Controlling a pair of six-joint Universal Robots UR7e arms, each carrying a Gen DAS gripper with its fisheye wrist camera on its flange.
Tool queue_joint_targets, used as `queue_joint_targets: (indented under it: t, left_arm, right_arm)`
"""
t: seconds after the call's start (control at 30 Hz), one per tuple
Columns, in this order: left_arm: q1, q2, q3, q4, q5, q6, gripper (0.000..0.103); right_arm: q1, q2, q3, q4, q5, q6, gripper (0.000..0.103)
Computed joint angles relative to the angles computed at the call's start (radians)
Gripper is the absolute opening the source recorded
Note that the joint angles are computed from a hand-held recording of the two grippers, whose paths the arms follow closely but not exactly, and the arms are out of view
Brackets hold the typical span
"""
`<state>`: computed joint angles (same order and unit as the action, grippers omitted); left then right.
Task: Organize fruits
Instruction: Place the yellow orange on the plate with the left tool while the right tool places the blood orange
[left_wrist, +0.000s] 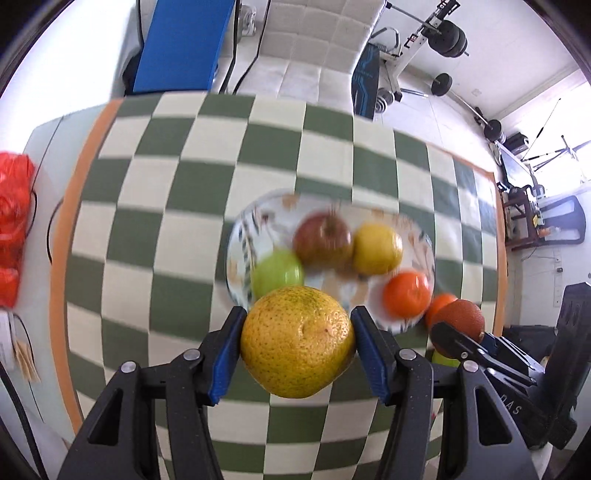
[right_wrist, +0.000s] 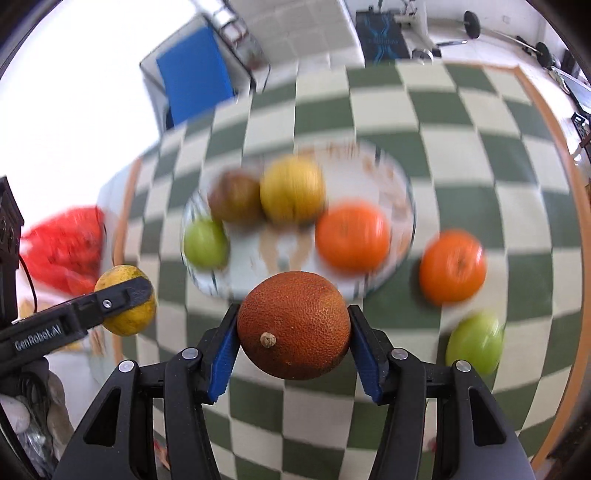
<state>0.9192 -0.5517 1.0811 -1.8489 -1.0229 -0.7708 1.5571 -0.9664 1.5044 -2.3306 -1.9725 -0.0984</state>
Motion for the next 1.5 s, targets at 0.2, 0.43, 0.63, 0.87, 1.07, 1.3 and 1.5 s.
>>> queue_joint_targets:
  t: [0.2, 0.43, 0.63, 0.87, 1.07, 1.3, 1.5]
  left_arm:
    - [0.092, 0.184, -0.357, 0.227, -0.014, 0.012, 0.056]
    - [0.156, 0.349, -0.66, 0.463, -0.081, -0.012, 0.056]
    - [0.165, 0.387, -0.72, 0.51, -0.087, -0.012, 0.056]
    - [0.156, 0.362, -0.678, 0.473, -0.055, -0.002, 0.065]
    - [0.122, 0.258, -0.459, 0.359, 0.017, -0.017, 0.091]
    - [0.066, 0.147, -0.2, 0.265, 0.099, -0.044, 0.091]
    - [0.013, 0.067, -0.027, 0.189, 0.169, -0.084, 0.091]
  right_arm:
    - [-0.013, 0.149, -0.296, 0.122, -0.038, 0.032, 0.058]
    - [-0.046, 0.284, -0.506, 0.292, -0.101, 0.075, 0.058]
    - [-0.063, 0.31, -0.531, 0.314, -0.107, 0.079, 0.059]
    - [-0.06, 0.321, -0.553, 0.348, -0.11, 0.085, 0.076]
    - [-0.045, 0.301, -0.512, 0.312, -0.164, 0.074, 0.094]
    - [-0.02, 0.236, -0.365, 0.189, -0.26, 0.021, 0.095]
    - [0.004, 0.157, -0.208, 0.051, -0.316, -0.035, 0.095]
